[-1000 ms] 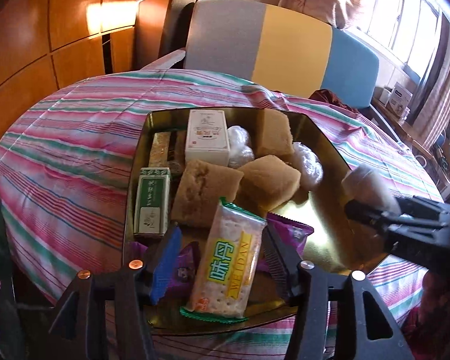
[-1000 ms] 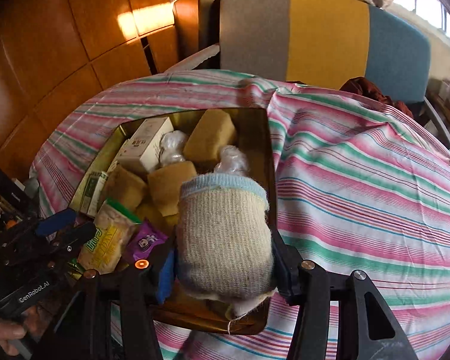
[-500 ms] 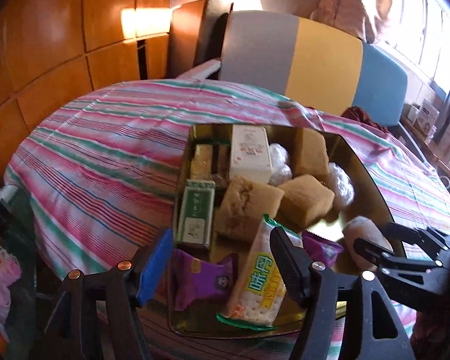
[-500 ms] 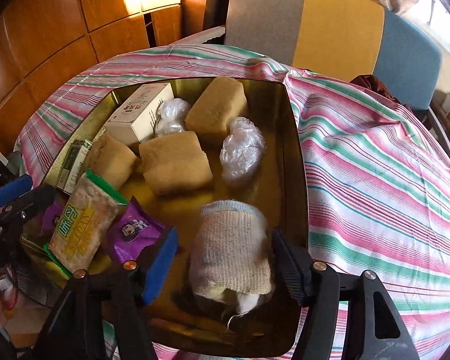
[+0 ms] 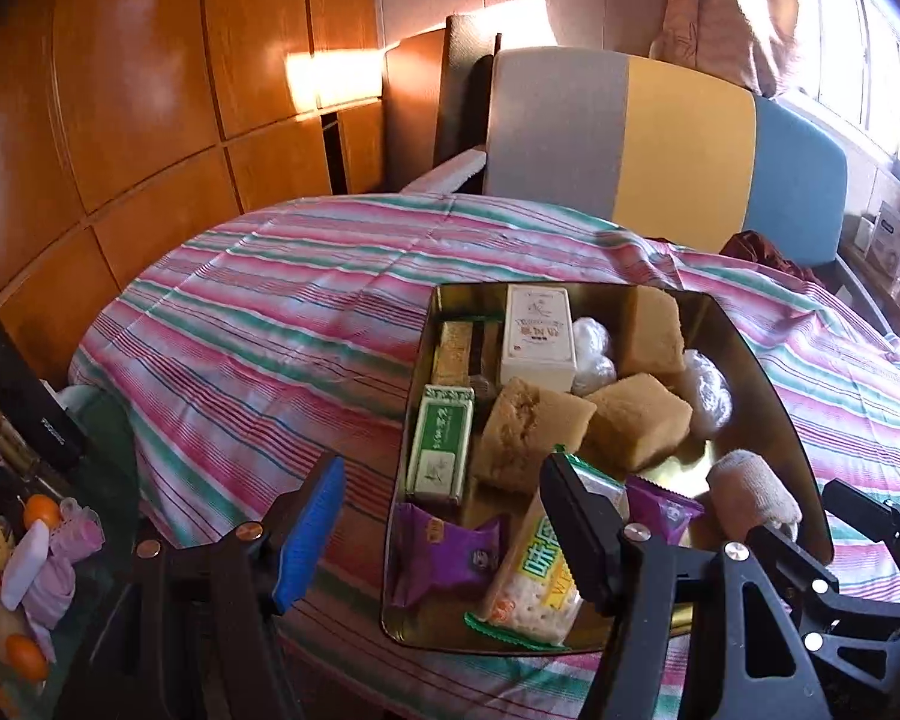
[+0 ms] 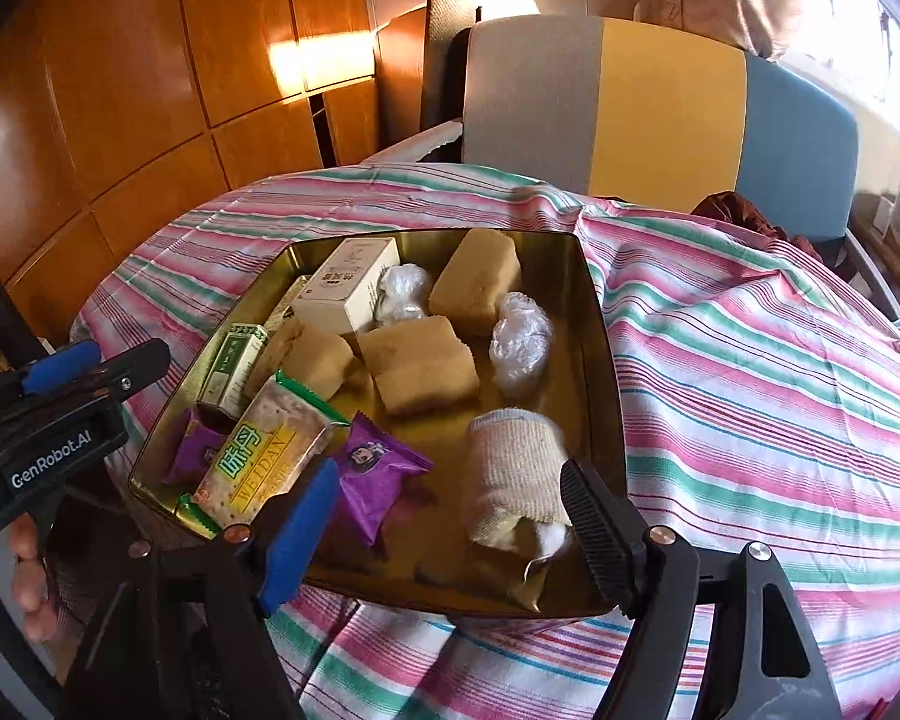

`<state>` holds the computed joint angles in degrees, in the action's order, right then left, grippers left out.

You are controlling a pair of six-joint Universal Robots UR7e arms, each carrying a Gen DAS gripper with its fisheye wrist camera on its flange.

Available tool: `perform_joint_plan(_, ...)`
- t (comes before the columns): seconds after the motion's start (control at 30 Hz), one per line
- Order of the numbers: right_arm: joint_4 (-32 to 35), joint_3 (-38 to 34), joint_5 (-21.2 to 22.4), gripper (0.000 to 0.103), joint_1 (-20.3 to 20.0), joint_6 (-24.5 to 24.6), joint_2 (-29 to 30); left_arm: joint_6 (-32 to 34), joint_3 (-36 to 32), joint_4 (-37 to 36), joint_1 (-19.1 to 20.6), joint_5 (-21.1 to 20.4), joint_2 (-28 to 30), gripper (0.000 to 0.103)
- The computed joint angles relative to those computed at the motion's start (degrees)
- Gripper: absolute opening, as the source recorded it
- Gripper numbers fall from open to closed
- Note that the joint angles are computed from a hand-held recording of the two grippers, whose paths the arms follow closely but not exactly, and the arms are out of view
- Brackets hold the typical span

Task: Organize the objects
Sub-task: 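Carry the rolled sock into the tray and open the right tool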

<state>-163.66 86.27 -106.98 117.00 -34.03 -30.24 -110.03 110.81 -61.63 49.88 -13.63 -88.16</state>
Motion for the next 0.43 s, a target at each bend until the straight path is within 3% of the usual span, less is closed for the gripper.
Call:
perform_joint_plan(0.07,-0.40,0.90,0.45,0.077,-0.02,-0.01,-0.48,6.17,1.95,-7.03,-0.07,-0.26,-1.08,0.068)
perform_joint_plan(0.17,-1.35,2.06,0.79,0.078,-0.08,-0.07,-1.08,9.39,3.34,-10.71,-0.44,0.41,-1.20,0.068)
perform_joint_plan(0.27,-1.72,2.26,0.84,0.079,-0.19,0.24,-1.21,7.88,3.99,-9.73,-1.23,2.02,-1.32,0.062)
perform_joint_plan(0.43,-2.02,2.21,1.01,0.079,-0.24,0.40,-1.32,5.67,3.19,-6.55,-1.80,2.73,-0.90,0.062)
